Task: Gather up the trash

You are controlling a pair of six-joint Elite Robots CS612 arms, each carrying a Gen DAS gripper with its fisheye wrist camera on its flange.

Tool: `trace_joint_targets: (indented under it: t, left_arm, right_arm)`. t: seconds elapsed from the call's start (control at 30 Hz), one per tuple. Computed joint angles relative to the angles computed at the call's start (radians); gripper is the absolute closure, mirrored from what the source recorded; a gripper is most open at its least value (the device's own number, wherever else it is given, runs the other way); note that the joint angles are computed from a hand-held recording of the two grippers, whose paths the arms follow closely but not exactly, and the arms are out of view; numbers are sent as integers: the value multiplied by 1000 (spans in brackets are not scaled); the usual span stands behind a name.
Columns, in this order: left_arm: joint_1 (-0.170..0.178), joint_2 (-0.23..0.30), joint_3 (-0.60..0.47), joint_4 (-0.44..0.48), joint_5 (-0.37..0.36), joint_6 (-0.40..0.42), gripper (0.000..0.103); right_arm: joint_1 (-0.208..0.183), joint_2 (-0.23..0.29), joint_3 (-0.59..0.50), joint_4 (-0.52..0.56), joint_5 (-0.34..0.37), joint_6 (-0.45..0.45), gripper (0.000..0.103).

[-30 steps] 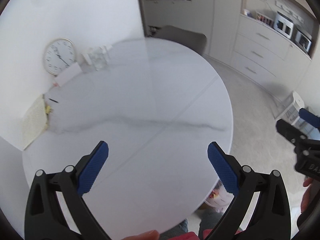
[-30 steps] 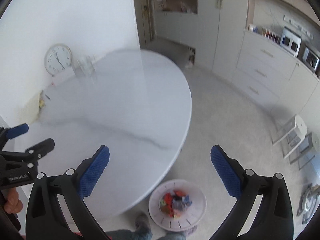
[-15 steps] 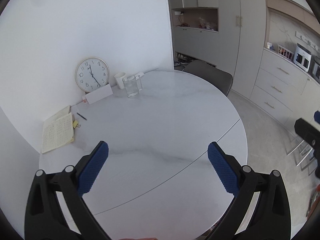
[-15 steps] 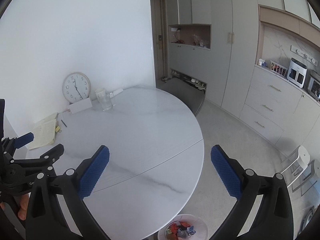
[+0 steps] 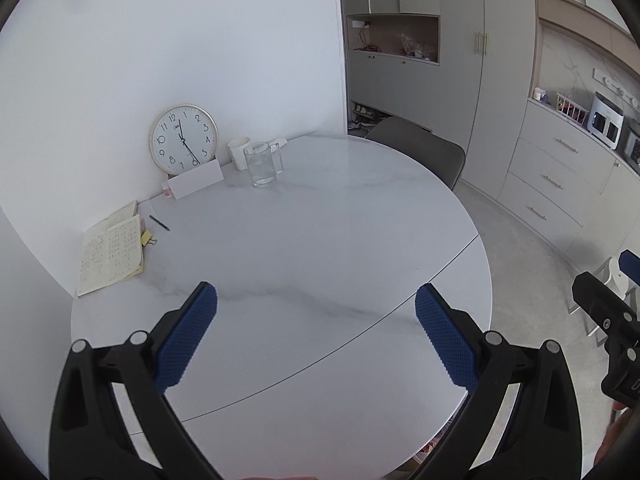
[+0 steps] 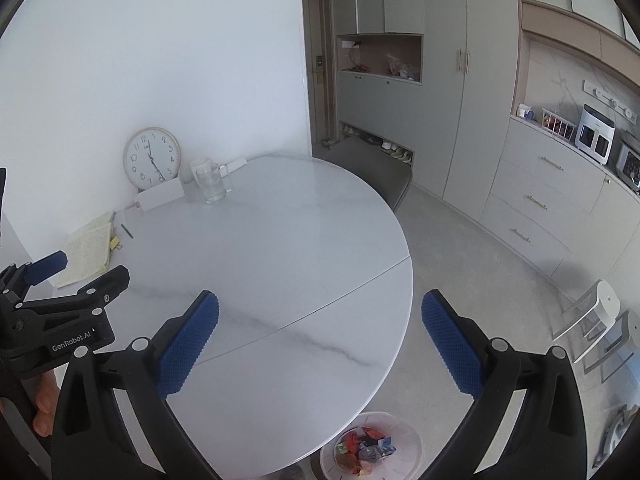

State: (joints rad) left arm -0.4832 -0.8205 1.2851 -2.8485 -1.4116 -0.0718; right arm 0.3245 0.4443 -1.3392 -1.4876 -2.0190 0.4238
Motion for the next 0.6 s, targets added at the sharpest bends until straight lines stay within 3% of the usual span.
trace_joint_targets:
  t: [0.6]
  left_arm:
    - [2,-6,22,-50,-2,13,8]
  right_arm:
    - [4,1,-6,2,-6,0,2]
